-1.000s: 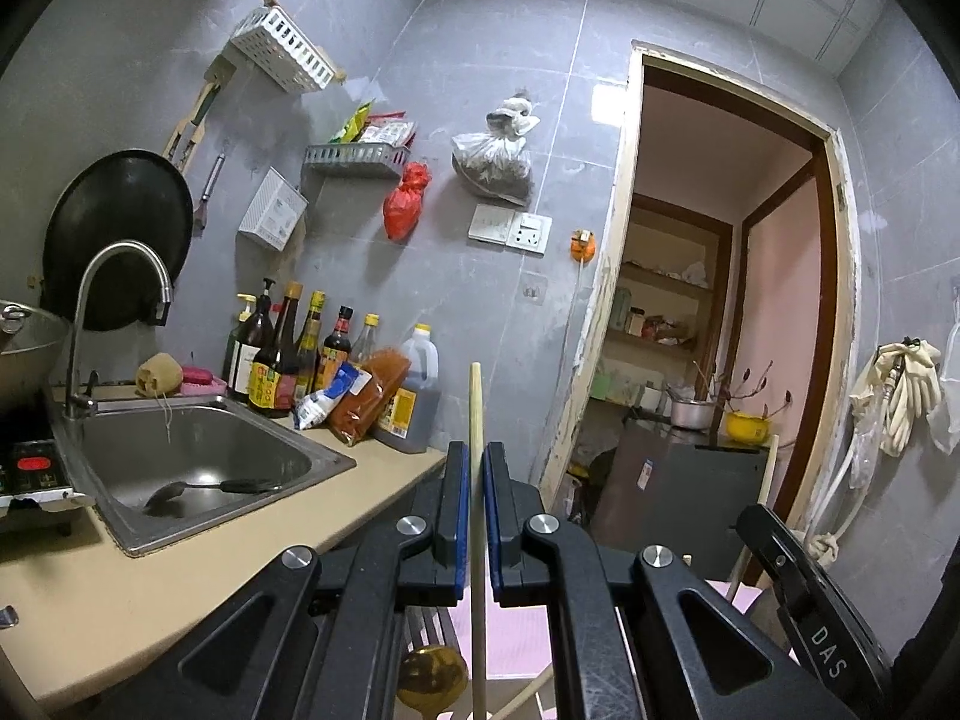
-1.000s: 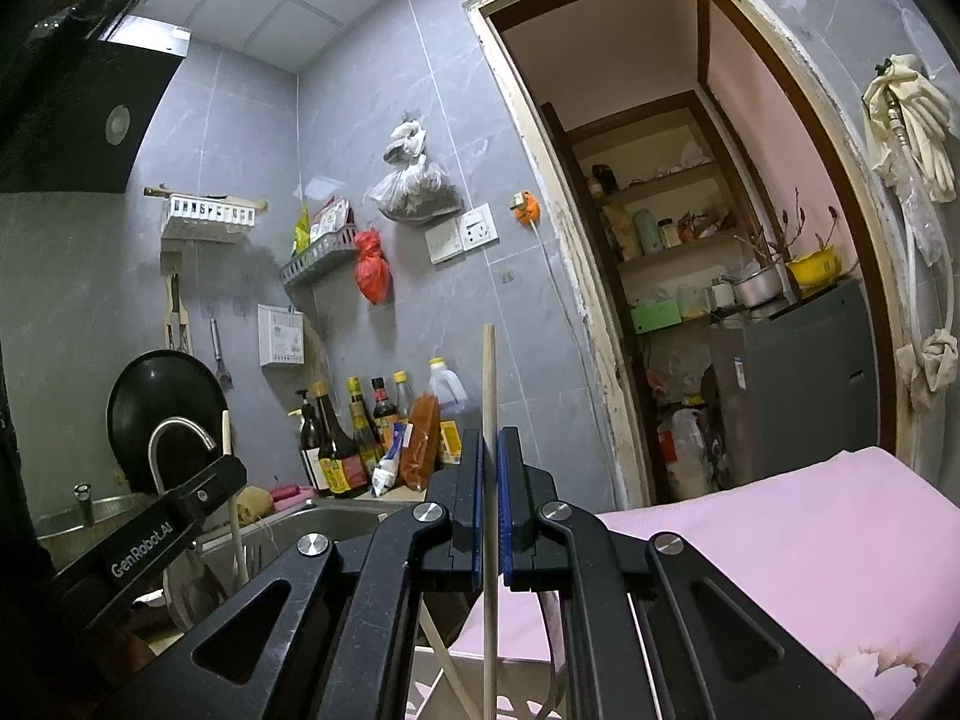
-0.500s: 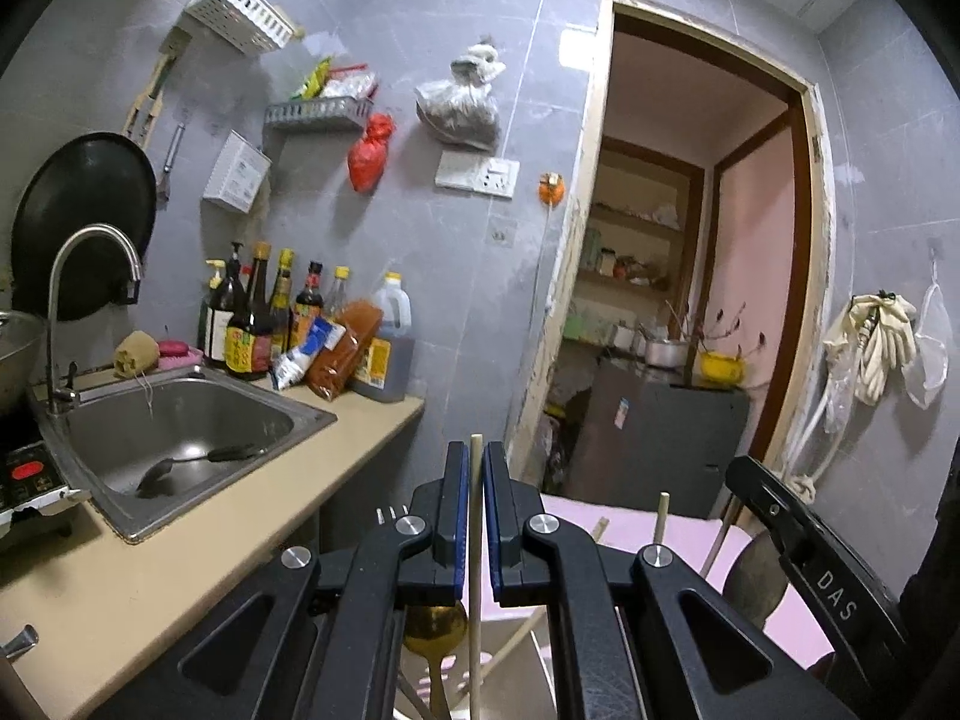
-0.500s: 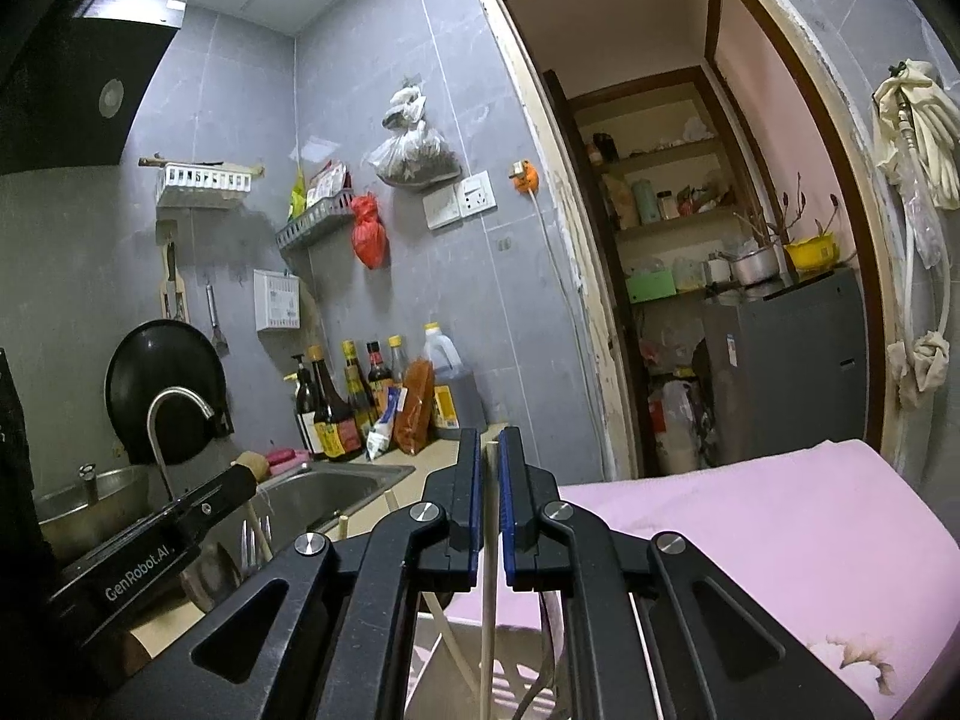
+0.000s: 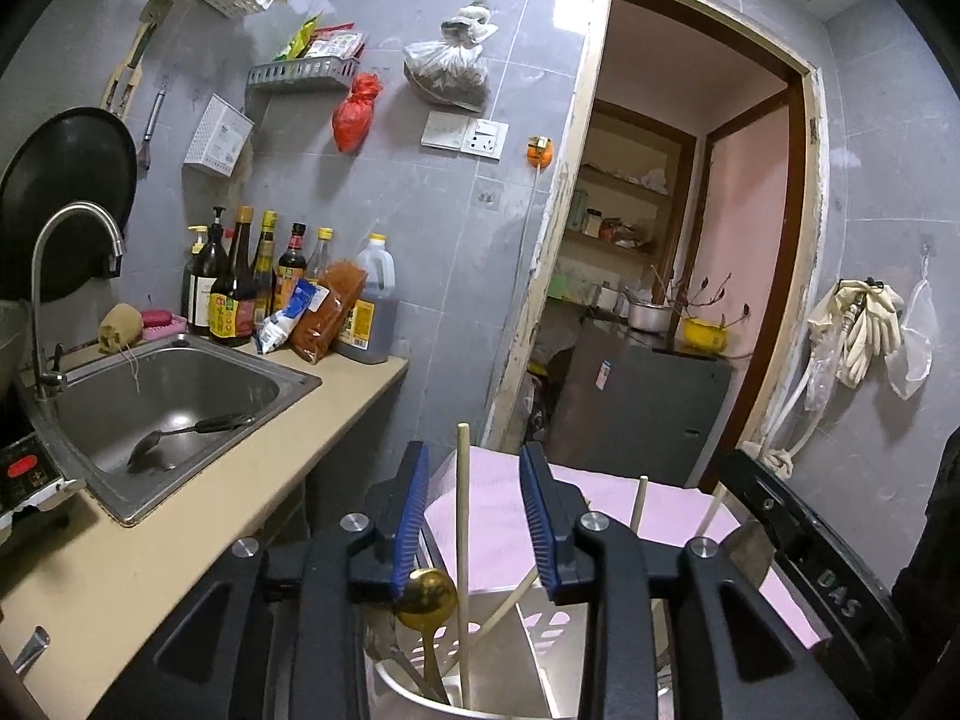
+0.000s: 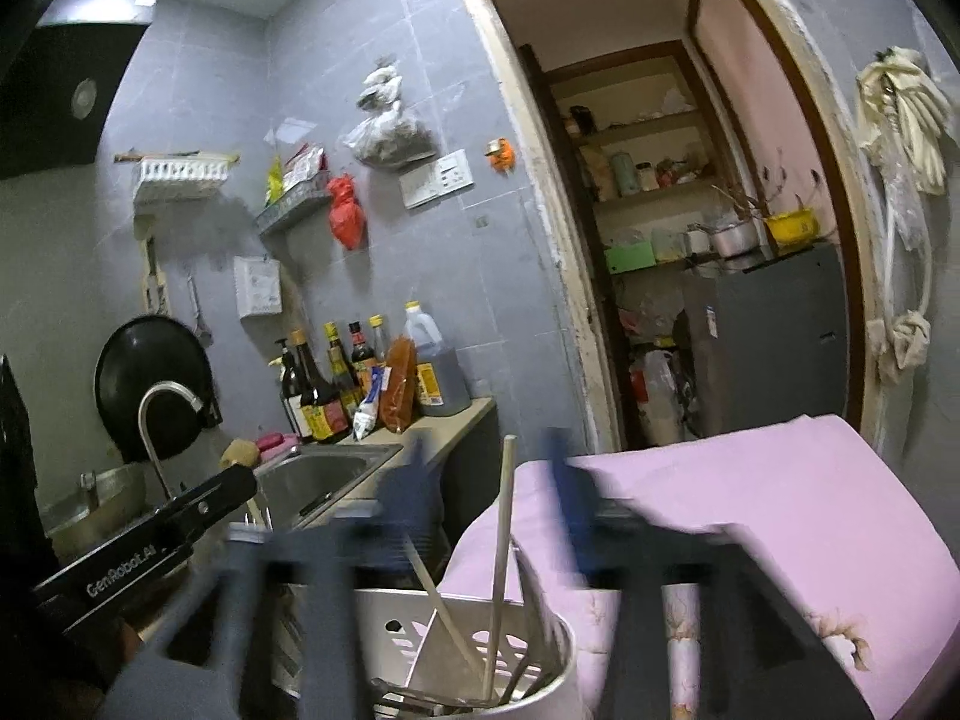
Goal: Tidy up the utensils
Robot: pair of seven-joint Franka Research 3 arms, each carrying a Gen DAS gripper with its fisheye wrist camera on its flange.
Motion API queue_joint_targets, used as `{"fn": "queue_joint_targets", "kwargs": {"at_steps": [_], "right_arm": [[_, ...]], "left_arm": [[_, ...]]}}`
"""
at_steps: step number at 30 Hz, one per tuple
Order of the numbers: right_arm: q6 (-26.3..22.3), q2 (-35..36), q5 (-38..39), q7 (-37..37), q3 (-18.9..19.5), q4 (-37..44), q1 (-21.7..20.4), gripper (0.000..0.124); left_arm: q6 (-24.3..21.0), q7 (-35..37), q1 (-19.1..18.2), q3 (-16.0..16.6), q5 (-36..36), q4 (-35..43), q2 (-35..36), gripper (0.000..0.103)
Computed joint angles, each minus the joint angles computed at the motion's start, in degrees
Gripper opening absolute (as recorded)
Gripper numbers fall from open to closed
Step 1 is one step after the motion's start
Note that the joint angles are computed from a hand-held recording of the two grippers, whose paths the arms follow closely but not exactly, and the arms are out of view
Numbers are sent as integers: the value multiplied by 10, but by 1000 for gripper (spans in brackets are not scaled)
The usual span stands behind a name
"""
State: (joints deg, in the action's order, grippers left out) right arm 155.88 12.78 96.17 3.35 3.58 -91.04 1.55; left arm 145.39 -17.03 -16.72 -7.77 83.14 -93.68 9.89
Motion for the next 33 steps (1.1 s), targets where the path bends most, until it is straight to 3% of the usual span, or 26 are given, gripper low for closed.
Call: {"fn": "queue_joint_targets", "kwargs": {"at_steps": [10, 15, 19, 23, 27, 33], "right_arm": [[40, -34, -38, 42, -10, -22, 7, 53], [52, -49, -101, 109, -20, -34, 7, 64], [43, -61, -151, 149, -27, -48, 2, 68], [26, -78, -210, 199, -38, -66, -4, 74], [18, -98, -272, 244, -49, -88, -7, 88], [-5, -134, -343, 283, -67, -122, -12, 100]], "left_arm": [[12, 56, 7, -6, -40, -1, -15, 48], [16, 115, 8, -12, -85, 6, -20, 59], [16, 162, 5, -17, -128, 9, -24, 74], [10, 215, 2, -24, -186, 7, -30, 77], [9, 264, -2, -32, -241, 3, -36, 90], [-1, 295, -11, -42, -281, -16, -55, 95]]}}
